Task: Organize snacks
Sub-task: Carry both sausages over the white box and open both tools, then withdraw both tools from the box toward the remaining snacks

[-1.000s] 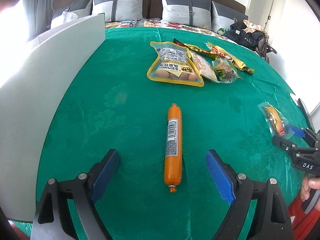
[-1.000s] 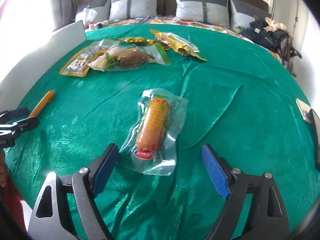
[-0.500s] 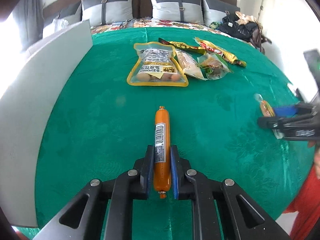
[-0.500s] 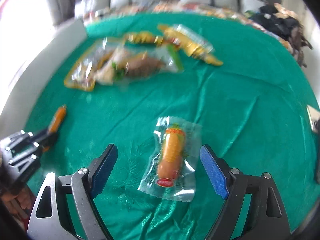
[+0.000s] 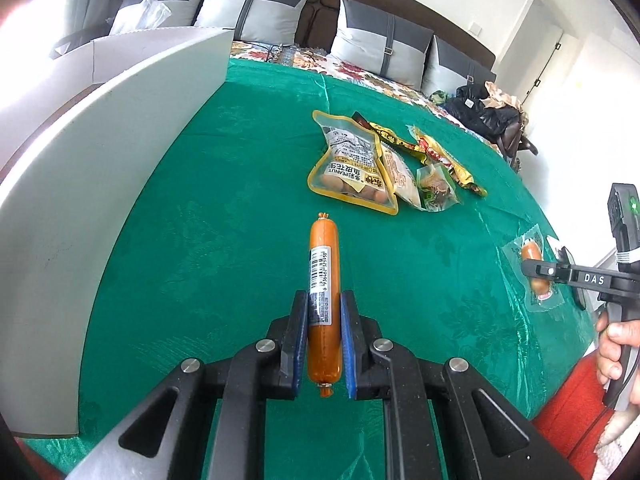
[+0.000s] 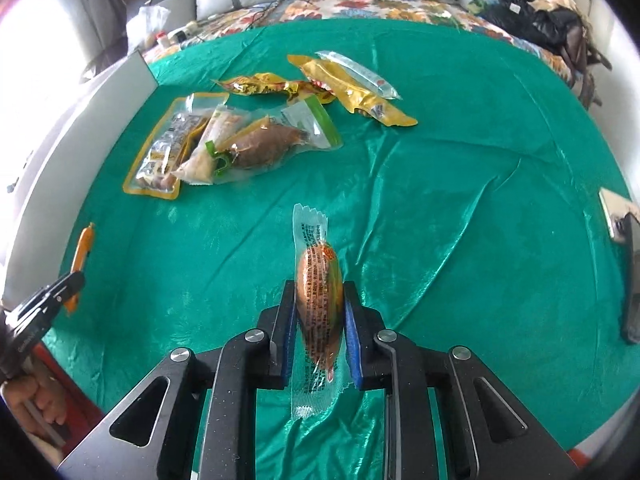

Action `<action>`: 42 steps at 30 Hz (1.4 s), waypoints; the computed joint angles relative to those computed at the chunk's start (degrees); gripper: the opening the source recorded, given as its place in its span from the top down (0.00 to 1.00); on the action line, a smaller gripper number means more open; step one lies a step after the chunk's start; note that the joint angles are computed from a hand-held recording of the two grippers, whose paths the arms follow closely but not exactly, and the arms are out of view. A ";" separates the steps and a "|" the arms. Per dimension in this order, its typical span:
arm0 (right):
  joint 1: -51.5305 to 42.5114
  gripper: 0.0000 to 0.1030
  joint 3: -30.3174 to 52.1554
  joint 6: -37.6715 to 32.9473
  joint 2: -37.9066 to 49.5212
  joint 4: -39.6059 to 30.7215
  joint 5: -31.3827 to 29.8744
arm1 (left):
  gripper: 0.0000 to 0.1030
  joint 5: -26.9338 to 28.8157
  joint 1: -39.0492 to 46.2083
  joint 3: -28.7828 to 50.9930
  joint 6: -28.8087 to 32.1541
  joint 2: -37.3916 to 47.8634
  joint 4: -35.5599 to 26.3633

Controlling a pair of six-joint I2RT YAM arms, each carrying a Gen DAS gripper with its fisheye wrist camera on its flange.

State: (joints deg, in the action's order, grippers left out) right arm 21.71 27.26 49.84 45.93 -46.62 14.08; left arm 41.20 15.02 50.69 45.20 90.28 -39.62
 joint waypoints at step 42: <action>9.05 0.31 -2.20 -6.10 7.06 7.93 12.57 | 0.02 -5.17 0.48 2.67 -2.20 -11.96 1.03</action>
